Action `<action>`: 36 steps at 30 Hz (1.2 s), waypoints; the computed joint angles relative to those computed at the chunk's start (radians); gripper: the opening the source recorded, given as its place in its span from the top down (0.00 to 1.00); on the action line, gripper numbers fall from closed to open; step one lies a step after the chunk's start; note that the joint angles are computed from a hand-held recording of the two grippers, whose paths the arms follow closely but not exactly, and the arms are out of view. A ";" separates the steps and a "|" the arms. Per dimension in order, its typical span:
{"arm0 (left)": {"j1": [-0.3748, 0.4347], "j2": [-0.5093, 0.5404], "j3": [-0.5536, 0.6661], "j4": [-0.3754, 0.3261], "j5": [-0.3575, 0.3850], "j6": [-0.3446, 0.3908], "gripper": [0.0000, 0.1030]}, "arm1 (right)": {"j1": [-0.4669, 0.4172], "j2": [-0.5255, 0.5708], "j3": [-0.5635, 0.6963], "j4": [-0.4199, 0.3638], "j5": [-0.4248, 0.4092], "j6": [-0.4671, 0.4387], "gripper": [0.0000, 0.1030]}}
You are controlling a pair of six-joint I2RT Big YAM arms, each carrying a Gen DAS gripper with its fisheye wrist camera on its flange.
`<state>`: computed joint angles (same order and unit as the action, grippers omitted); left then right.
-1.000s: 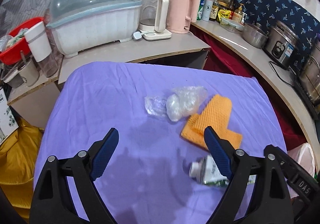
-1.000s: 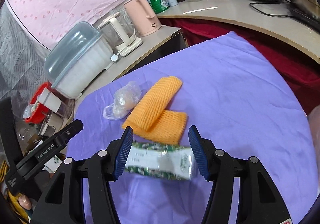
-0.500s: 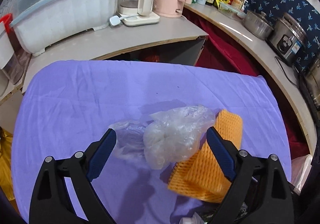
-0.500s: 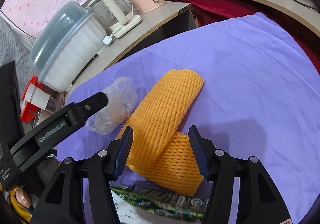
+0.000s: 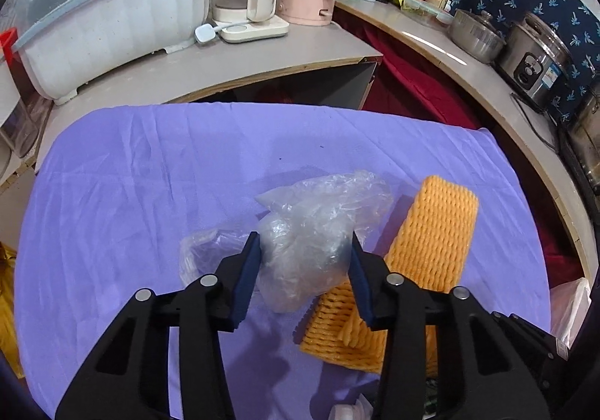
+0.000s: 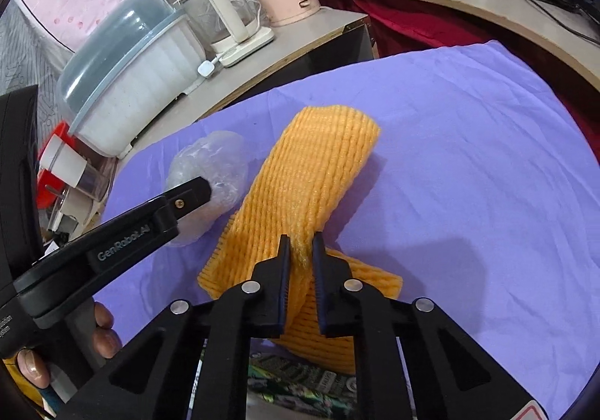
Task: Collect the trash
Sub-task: 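Carry the foam net and clear bag over the bin and open both tools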
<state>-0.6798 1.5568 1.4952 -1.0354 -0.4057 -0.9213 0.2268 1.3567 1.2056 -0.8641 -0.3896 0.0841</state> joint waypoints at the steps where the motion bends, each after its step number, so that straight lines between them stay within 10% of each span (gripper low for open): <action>1: -0.006 -0.006 0.004 -0.008 -0.009 -0.004 0.59 | -0.007 -0.011 -0.002 0.001 -0.001 -0.001 0.89; 18: -0.257 0.019 0.300 -0.292 -0.249 -0.093 0.59 | -0.248 -0.283 0.026 -0.140 -0.114 -0.076 0.89; 36: -0.517 0.370 0.889 -0.543 -0.353 -0.075 0.59 | -0.849 -0.345 0.119 -0.393 -0.370 -0.389 0.89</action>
